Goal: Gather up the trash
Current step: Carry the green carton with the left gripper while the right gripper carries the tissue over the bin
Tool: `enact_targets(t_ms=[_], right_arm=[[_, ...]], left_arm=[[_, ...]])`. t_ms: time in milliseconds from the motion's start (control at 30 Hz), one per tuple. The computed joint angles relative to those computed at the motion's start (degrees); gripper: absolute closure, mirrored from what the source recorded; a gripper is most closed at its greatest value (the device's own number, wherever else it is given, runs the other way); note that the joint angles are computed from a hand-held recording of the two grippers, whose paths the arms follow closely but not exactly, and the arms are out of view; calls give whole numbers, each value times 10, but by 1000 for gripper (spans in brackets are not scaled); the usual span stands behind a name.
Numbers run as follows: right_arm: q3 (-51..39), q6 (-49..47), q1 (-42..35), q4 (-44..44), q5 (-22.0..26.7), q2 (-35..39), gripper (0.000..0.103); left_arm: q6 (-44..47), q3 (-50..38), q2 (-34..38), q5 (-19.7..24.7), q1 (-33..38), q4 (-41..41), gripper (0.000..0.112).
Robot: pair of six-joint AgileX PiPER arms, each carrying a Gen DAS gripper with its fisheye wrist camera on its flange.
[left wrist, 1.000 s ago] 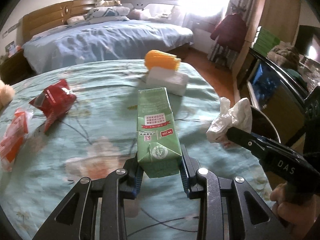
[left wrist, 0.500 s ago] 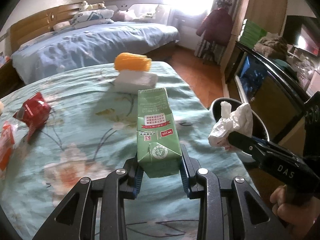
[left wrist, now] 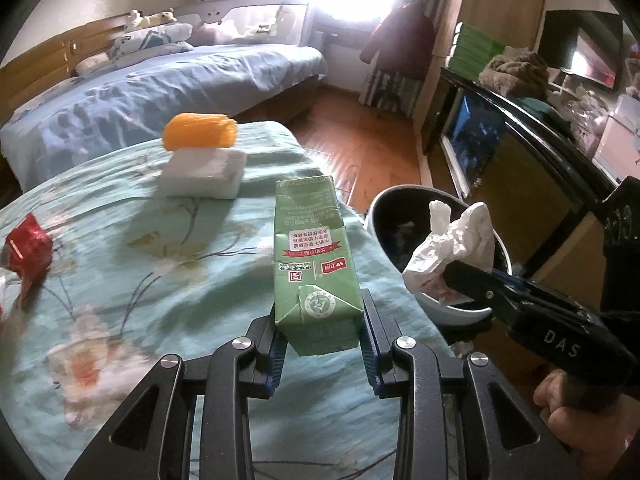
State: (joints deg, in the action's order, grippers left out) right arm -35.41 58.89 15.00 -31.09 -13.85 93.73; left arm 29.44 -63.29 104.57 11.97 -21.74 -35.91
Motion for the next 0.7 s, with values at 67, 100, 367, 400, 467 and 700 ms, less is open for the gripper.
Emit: enact_targets(t_ms=[67,100,367,400,467,700], right_arm=[[5,6,-9,-8,-3,-3,71],[9,8,-13,-12,-4,-6,71],[20,32,-46,-47,-12,-15,71],[22,37,-51,-54,-14,-16,71],[26,43,-60,-63,-16,-18,71],[30,59,-87,-88,-16,-18,71]], left_arm=[[-13,-10,8,2,-5,14,82],[-18,-14,11,3,-8,20,82],[-87,-41,27,4,-31,89,82],[-92,-42,27,4,-34,93,82],[-90,-50,34,5,-37,93,82],[-92,-70,47,12,-50,102,82]])
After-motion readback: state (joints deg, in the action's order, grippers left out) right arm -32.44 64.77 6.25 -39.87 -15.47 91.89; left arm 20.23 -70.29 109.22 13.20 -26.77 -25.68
